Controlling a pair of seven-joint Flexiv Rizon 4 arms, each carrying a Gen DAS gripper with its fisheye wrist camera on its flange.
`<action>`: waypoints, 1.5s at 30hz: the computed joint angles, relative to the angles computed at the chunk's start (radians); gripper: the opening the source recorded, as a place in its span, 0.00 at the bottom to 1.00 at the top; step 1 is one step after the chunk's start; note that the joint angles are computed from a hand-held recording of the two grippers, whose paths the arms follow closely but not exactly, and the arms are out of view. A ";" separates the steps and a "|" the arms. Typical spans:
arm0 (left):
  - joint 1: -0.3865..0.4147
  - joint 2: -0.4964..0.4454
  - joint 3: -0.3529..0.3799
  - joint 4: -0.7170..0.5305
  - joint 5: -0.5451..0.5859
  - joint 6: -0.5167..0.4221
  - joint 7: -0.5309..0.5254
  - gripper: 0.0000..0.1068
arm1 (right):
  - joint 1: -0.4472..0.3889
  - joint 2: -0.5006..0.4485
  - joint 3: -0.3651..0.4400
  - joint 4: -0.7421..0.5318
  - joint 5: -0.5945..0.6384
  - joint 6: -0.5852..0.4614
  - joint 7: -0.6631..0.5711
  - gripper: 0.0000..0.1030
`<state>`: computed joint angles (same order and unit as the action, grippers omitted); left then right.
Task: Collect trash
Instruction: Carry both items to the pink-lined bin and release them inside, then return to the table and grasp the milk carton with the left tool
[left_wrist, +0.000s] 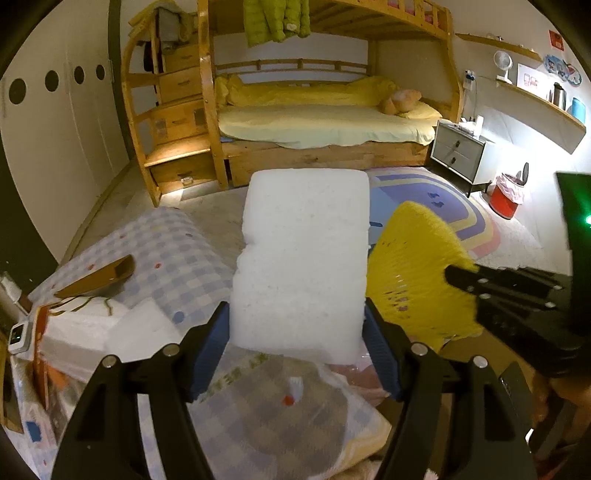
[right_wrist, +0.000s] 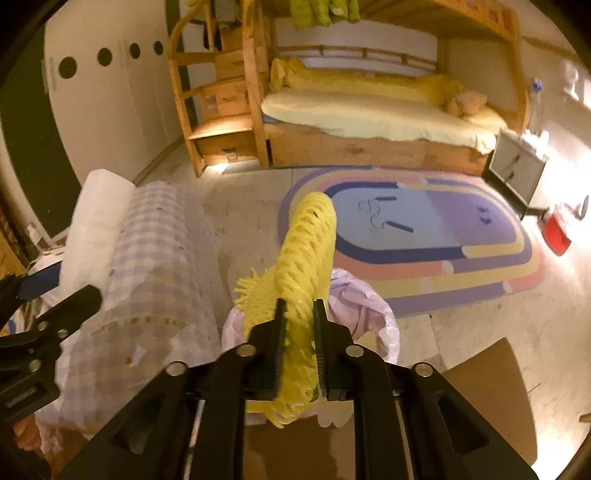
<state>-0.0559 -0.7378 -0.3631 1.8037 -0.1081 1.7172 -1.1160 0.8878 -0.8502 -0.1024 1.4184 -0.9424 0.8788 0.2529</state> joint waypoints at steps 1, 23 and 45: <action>-0.006 -0.011 0.000 -0.018 -0.005 -0.016 0.002 0.64 | -0.007 -0.005 -0.001 0.001 0.001 0.010 0.003 0.27; -0.161 -0.133 0.070 -0.228 -0.089 -0.170 0.102 0.82 | -0.051 0.159 0.020 0.226 -0.252 0.013 0.374 0.51; -0.007 0.202 0.247 0.270 -0.042 0.136 -0.177 0.83 | 0.057 -0.031 0.027 -0.135 -0.091 0.120 0.008 0.52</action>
<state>-0.0631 -0.5358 -0.1160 2.0734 -0.1501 1.8528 -1.2928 0.9449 -0.8807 -0.0752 1.2833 -1.0335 0.9993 0.2605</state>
